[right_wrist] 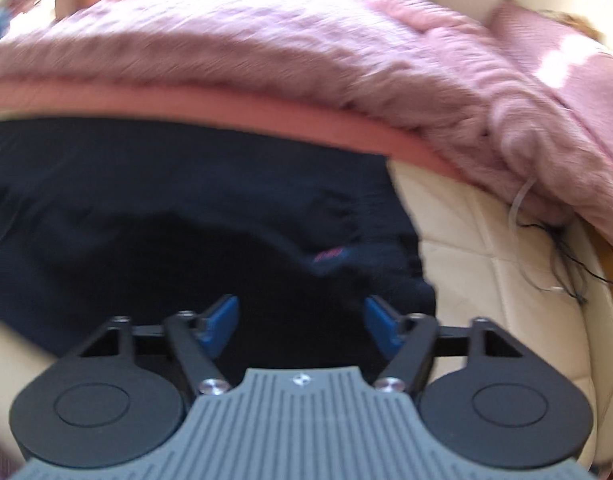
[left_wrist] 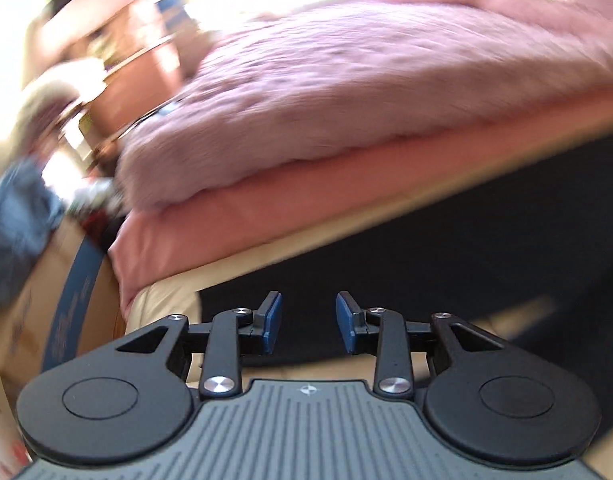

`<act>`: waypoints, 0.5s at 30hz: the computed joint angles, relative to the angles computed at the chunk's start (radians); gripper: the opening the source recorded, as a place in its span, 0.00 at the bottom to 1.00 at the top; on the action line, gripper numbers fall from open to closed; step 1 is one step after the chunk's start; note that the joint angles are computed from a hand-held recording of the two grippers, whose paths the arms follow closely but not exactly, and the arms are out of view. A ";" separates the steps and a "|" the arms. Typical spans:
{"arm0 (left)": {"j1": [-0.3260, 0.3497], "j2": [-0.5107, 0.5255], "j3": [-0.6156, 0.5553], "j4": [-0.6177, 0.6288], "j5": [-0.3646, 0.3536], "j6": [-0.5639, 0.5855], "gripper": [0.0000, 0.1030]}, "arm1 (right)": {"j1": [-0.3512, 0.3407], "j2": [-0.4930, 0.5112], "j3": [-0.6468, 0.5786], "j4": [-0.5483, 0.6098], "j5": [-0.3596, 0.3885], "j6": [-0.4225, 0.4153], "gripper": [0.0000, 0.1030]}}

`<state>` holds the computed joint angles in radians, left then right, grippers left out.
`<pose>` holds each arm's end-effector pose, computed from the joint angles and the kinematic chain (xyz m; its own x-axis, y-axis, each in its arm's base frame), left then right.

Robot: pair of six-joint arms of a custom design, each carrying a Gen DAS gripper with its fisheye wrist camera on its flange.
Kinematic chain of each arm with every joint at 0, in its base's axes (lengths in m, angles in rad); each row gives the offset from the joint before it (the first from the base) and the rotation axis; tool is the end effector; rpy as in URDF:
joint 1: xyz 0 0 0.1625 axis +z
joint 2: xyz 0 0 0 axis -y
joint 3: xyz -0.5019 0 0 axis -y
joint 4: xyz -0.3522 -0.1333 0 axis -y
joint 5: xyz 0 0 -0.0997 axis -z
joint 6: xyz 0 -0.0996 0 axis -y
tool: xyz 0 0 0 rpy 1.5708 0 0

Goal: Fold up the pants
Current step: 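Move both grippers down to the black pants' leg hems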

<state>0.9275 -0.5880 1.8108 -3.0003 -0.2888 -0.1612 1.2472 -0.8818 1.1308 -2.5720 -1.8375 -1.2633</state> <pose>-0.2015 -0.6502 0.1025 -0.4356 -0.1124 -0.8931 0.5239 0.7751 -0.3532 -0.1525 -0.7914 0.4611 -0.4808 -0.5153 0.7094 -0.7468 0.6646 -0.0234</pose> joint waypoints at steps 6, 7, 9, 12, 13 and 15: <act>-0.062 -0.011 0.062 0.358 -0.098 -0.152 0.38 | -0.013 -0.019 0.035 0.013 -0.098 -0.313 0.42; -0.069 -0.008 0.070 0.419 -0.108 -0.170 0.38 | -0.014 -0.019 0.049 -0.007 -0.111 -0.371 0.42; -0.083 -0.013 0.093 0.525 -0.118 -0.179 0.38 | -0.020 -0.018 0.073 -0.060 -0.121 -0.453 0.42; -0.103 0.005 0.110 0.644 -0.123 -0.155 0.41 | -0.035 -0.017 0.099 -0.129 -0.115 -0.533 0.42; -0.106 0.013 0.118 0.659 -0.124 -0.137 0.43 | -0.039 -0.018 0.107 -0.148 -0.110 -0.553 0.42; -0.113 0.032 0.138 0.673 -0.126 -0.091 0.46 | -0.046 -0.019 0.119 -0.173 -0.100 -0.578 0.42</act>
